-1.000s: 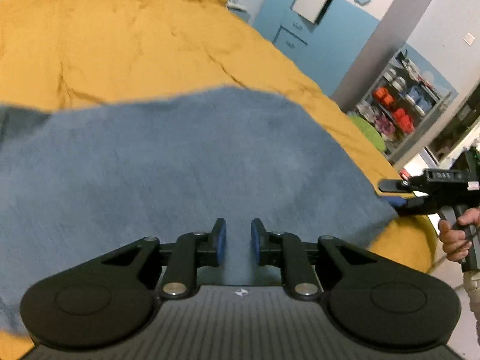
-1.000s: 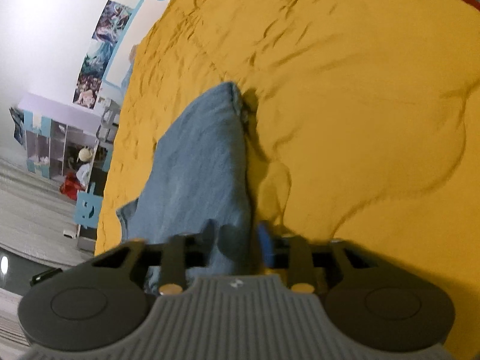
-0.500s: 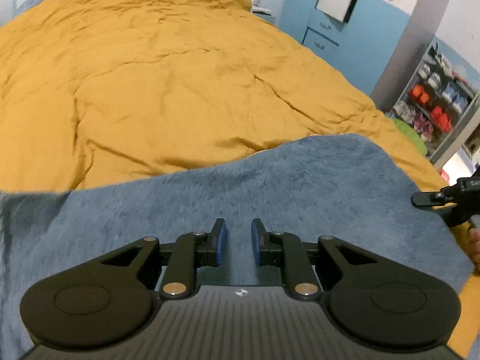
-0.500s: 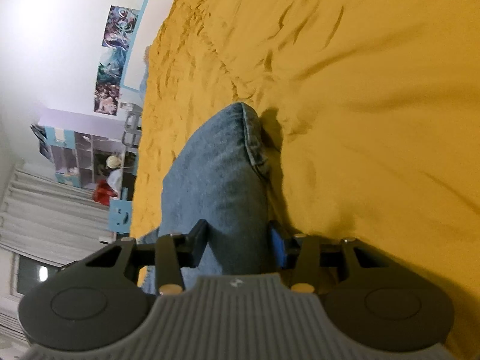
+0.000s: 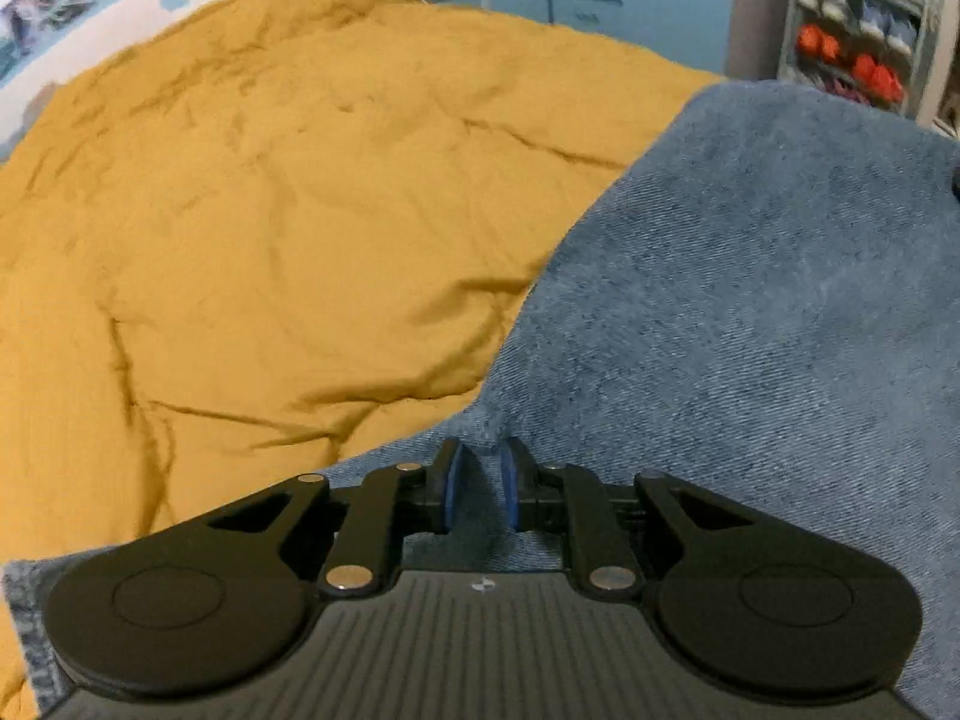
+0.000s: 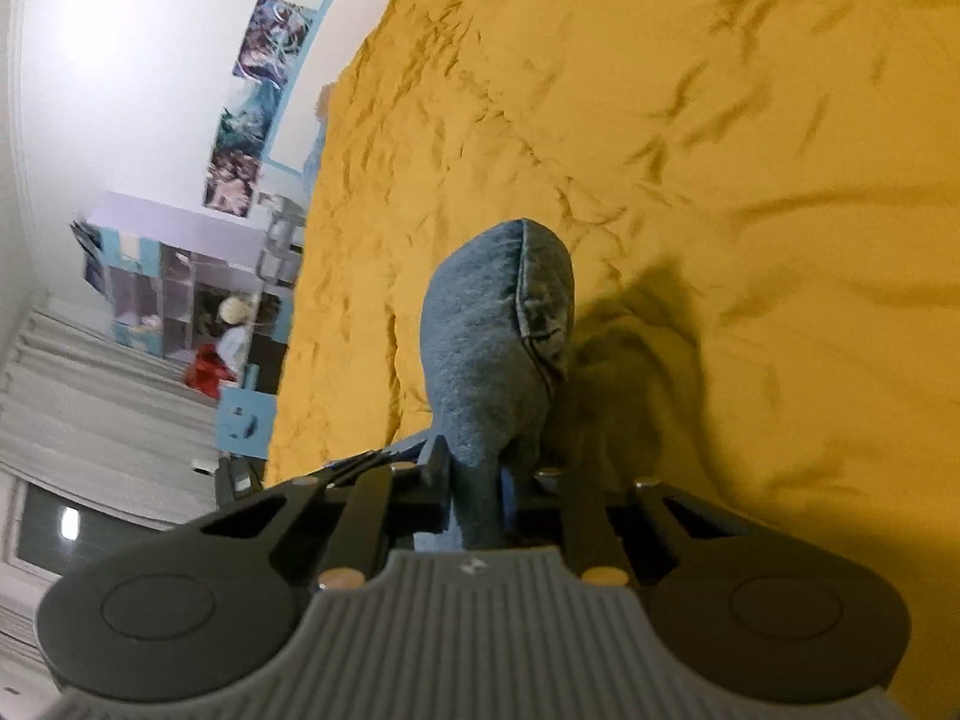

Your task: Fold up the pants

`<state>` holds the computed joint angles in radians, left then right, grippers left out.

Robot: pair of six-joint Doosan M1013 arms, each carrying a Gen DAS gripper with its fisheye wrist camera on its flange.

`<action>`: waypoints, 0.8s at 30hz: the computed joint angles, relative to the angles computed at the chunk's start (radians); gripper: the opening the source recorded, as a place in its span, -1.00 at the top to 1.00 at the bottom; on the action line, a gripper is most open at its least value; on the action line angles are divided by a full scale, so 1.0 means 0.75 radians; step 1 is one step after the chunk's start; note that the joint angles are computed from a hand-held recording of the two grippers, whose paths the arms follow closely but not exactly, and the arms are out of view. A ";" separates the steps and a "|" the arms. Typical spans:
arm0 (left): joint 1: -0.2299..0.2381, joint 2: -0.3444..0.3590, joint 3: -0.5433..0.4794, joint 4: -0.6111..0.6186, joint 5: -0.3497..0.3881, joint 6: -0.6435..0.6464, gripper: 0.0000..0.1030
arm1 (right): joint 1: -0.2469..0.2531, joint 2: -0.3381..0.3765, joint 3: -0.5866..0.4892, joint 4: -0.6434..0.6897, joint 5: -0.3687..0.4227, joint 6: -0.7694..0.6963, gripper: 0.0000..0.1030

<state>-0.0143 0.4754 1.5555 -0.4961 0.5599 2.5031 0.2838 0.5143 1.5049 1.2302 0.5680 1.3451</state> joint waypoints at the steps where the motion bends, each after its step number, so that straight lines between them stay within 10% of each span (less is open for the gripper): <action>1: 0.013 -0.013 0.010 -0.027 0.006 0.002 0.63 | 0.006 -0.003 -0.021 -0.069 0.002 0.065 0.81; 13: 0.342 -0.241 0.158 -0.394 0.075 0.031 0.63 | 0.158 0.061 -0.419 -0.695 0.137 0.566 0.84; 24: 0.522 -0.293 0.186 -0.524 0.148 0.066 0.62 | 0.342 0.364 -0.979 -0.946 0.343 0.944 0.82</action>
